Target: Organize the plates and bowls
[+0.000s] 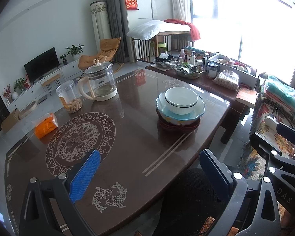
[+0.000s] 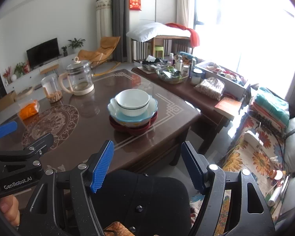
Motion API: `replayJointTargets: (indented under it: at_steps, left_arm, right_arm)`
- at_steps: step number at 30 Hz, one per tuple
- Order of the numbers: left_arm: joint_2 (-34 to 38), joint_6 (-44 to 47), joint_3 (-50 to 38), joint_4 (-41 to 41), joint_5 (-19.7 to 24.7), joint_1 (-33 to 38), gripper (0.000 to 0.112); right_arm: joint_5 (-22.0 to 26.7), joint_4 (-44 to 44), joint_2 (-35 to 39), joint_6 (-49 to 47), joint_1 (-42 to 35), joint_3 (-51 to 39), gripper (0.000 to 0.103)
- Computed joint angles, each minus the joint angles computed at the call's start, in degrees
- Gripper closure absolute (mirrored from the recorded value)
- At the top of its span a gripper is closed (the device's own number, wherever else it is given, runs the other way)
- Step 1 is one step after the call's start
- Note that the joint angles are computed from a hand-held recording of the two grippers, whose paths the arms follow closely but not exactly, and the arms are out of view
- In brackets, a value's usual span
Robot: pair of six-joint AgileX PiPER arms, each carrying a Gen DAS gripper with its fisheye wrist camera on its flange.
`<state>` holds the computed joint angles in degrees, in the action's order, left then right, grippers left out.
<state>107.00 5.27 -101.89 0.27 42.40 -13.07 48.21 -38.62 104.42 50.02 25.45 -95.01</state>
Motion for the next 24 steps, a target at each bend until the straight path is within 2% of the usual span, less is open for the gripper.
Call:
replayJointTargets:
  at_steps: [3, 6, 9, 11, 15, 18, 20, 24]
  left_arm:
    - [0.07, -1.10, 0.72, 1.55, -0.92, -1.05, 0.012]
    - [1.07, -3.64, -0.23, 1.70, 1.16, -1.39, 0.012]
    - [2.05, -4.46, -1.11, 2.85, 2.83, -1.93, 0.012]
    - [1.76, -7.75, -0.78, 6.21, 2.28, -2.36, 0.012]
    - [0.71, -9.42, -0.75, 4.72, 0.69, -0.77, 0.012]
    - [-0.55, -12.85, 1.02, 8.80, -1.85, -1.18, 0.012]
    - [-0.47, -12.69, 0.87, 8.17, -1.84, -0.86, 0.012]
    - [0.56, -12.37, -0.56, 7.18, -0.62, -0.56, 0.012]
  right_arm:
    - [0.25, -0.94, 0.38, 0.31, 0.37, -0.30, 0.028]
    - [1.02, -3.47, 0.62, 2.25, 0.68, -0.47, 0.028]
    - [6.90, -7.11, 3.25, 3.01, 1.99, -4.47, 0.025]
    - [7.66, -9.45, 3.65, 3.54, 2.70, -4.72, 0.025]
    - [3.37, -8.72, 2.05, 4.11, 1.97, -2.44, 0.025]
    - [-2.12, -8.36, 0.15, 7.02, 0.31, 0.97, 0.025]
    - [-6.09, -8.79, -1.17, 10.15, -0.95, 3.71, 0.025]
    - [-8.36, -5.06, -1.37, 8.13, -2.18, 4.24, 0.020]
